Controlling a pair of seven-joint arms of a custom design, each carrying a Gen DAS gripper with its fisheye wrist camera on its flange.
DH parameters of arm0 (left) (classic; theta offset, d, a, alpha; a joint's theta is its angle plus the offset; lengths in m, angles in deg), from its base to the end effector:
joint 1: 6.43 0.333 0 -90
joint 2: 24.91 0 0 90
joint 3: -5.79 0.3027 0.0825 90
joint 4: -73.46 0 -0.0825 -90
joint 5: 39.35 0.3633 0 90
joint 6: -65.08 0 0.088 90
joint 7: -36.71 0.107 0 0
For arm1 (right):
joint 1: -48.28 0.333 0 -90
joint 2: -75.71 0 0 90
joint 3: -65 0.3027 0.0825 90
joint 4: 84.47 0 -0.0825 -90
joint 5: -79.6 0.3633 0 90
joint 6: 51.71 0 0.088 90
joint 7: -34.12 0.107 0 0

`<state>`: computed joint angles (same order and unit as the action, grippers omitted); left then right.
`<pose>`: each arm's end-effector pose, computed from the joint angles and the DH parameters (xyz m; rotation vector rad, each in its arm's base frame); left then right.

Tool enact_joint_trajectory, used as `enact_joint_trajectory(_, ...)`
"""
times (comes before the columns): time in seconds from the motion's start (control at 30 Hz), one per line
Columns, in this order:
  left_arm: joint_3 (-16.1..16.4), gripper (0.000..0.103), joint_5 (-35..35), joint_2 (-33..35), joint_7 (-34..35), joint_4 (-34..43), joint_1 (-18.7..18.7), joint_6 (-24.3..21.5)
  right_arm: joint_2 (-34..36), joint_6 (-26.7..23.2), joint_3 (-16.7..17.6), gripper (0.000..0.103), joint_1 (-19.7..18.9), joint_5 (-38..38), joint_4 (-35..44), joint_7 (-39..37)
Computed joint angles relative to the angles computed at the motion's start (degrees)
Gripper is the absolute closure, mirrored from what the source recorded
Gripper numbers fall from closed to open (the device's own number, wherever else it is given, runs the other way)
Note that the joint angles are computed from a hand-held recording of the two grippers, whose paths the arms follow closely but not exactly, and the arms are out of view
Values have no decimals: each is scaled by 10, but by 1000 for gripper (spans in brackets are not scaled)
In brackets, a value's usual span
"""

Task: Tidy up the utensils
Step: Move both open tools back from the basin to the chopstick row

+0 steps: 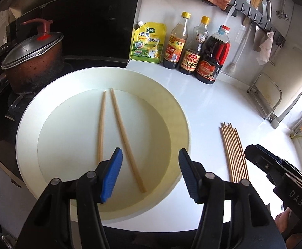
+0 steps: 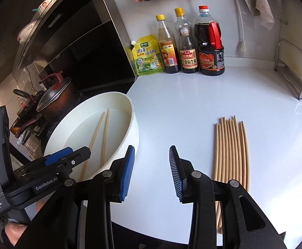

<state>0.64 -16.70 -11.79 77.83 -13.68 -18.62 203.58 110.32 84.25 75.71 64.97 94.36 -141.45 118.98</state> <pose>0.6292 -0.1872 0.5968 -2.1103 1.4713 -0.7780 0.6794 0.2966 0.5980 -1.9072 1.2932 -0.1962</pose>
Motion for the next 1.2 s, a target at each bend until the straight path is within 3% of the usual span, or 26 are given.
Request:
enact_joint_trajectory(0.33,-6,48,-5,40,23,59,-26,-10,-64,52,-5,67,-36,24,-109,-7)
enact_joint_trajectory(0.67,-2,44,-18,91,55,130,-61,-35,-100,92,-26,65,-51,-1,-182,12)
enact_joint_trajectory(0.83,3,40,-20,112,59,159,-76,-45,-107,104,-27,60,-64,-3,-199,15)
enact_joint_trajectory(1.2,10,35,-30,161,70,227,-98,-76,-90,87,-24,59,-82,6,-182,6)
